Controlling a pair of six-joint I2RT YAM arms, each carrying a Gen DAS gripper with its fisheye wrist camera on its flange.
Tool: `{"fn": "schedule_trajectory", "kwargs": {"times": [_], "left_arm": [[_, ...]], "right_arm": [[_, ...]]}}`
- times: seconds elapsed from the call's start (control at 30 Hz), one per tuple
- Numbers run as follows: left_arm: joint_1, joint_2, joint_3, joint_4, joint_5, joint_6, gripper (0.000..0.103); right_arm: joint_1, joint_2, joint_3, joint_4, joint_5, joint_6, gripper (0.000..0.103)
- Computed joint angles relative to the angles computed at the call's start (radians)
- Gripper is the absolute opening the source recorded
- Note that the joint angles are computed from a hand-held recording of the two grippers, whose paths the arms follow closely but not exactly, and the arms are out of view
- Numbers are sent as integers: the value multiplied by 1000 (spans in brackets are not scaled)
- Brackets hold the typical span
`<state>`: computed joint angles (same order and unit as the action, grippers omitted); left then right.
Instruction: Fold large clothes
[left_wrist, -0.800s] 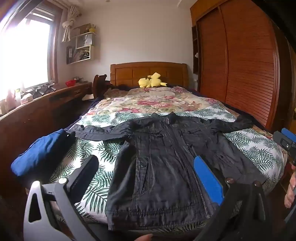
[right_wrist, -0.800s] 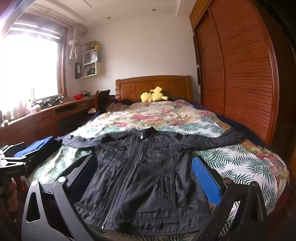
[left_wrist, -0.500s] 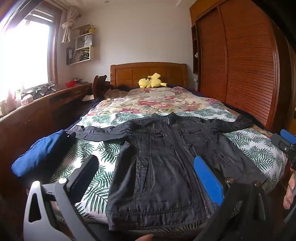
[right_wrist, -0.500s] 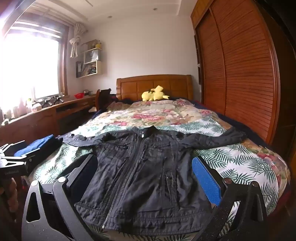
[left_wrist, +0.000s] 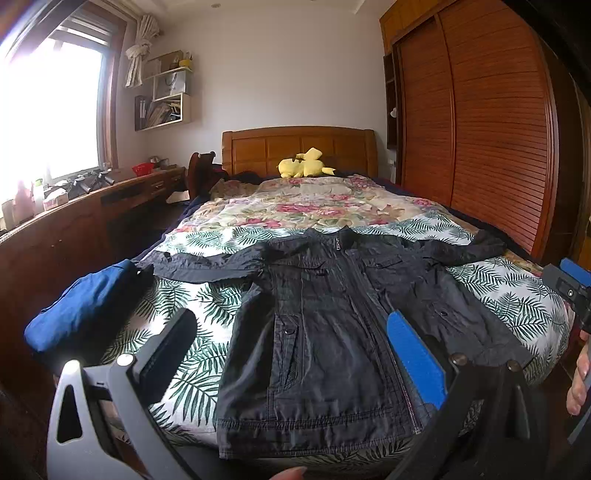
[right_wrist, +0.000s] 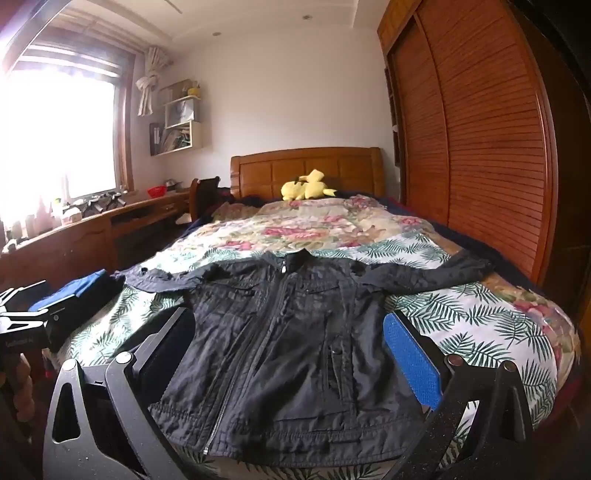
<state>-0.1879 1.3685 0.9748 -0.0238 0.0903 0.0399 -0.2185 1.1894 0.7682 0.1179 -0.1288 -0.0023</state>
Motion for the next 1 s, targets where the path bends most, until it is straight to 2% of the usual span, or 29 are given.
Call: {"fn": "schedule_trajectory", "kwargs": {"times": [1.0], "left_arm": [[-22, -79, -28, -13, -23, -4, 103]], "right_arm": [[-21, -1, 21, -14, -19, -10, 103]]}}
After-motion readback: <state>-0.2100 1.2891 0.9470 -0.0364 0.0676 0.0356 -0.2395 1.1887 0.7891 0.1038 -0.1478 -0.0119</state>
